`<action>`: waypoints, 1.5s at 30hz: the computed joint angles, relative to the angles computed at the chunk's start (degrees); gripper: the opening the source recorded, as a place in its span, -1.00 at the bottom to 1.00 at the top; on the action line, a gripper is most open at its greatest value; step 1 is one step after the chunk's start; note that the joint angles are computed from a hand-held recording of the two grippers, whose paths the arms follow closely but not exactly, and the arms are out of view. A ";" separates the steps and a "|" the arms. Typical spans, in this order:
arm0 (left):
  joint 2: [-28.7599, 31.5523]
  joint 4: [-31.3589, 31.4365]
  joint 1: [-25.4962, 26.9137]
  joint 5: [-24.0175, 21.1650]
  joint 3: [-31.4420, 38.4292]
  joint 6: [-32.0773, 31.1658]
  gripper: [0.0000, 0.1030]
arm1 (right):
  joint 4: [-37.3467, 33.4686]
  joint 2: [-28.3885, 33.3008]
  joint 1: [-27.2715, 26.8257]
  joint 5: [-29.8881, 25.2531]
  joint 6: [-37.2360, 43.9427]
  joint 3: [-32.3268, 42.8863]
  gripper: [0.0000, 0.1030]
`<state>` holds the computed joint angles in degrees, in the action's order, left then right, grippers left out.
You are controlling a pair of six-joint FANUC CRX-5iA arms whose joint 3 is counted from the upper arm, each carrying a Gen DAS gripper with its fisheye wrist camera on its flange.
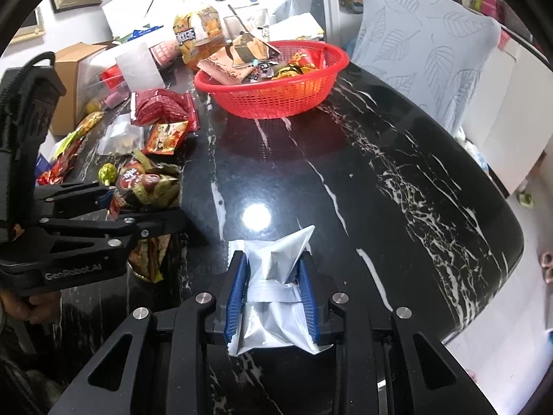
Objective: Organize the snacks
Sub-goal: 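Lift the cereal bag and foil packet and hold them above the table, then carry both packets over the red basket and open both tools to drop them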
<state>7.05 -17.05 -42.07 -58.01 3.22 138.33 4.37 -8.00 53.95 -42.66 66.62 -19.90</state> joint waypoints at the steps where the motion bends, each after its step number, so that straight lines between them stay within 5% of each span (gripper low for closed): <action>1: -0.07 -0.16 0.01 0.23 -0.11 0.24 -0.15 | -0.10 0.01 -0.03 -0.08 0.02 0.03 -0.42; 31: -5.18 -8.59 -3.02 -0.65 2.33 6.03 -0.23 | 2.30 -2.65 0.33 4.62 0.38 0.10 -0.42; 45: -6.20 -12.60 -2.04 1.18 7.43 2.88 -0.23 | 3.79 -2.02 -1.17 8.45 2.27 4.46 -0.42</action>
